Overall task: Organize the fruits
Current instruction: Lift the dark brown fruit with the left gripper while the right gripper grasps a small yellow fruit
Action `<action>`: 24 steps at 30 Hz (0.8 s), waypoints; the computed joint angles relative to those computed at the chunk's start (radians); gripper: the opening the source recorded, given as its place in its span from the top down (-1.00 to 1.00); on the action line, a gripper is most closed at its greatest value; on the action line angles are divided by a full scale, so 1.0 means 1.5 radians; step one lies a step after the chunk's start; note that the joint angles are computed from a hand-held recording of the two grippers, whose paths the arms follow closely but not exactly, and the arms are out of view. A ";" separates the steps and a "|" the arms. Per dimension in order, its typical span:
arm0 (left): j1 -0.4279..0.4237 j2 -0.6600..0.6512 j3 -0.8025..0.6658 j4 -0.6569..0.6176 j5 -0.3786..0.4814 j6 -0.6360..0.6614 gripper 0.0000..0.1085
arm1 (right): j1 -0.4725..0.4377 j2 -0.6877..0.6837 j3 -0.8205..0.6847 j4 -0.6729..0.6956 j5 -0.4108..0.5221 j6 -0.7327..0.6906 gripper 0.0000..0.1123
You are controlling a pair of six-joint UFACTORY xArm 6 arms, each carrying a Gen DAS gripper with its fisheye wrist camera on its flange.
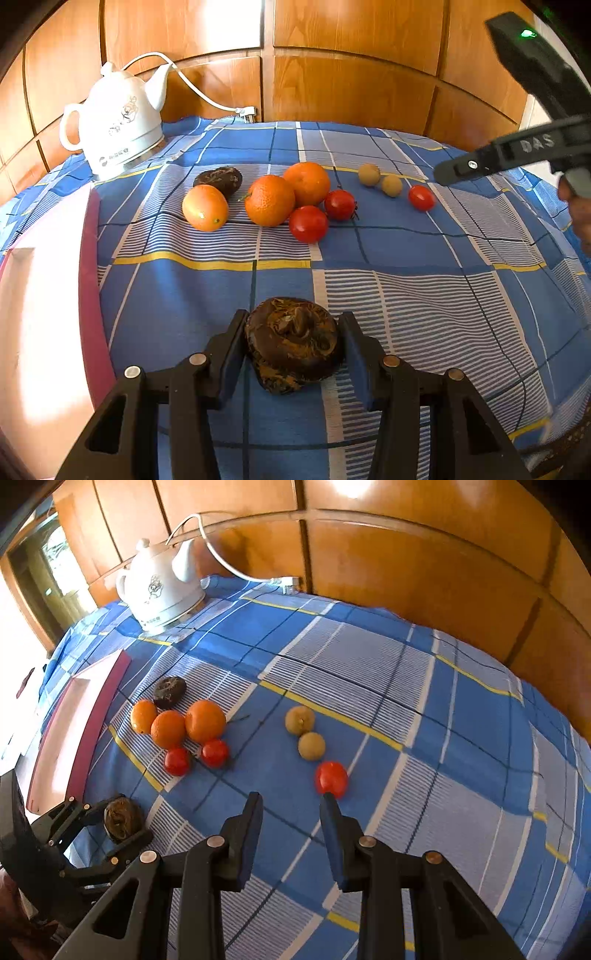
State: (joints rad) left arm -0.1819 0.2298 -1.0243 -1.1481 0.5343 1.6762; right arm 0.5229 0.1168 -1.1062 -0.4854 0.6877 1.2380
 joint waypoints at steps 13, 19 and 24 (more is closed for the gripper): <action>0.005 0.004 -0.006 -0.005 0.015 0.002 0.09 | -0.045 0.087 -0.078 0.098 0.020 -0.183 0.36; 0.005 0.006 -0.007 -0.006 0.016 0.002 0.09 | -0.054 0.138 -0.133 0.083 0.055 -0.204 0.36; 0.004 0.006 -0.007 -0.009 0.014 0.005 0.09 | -0.048 0.174 -0.178 0.038 0.124 -0.207 0.60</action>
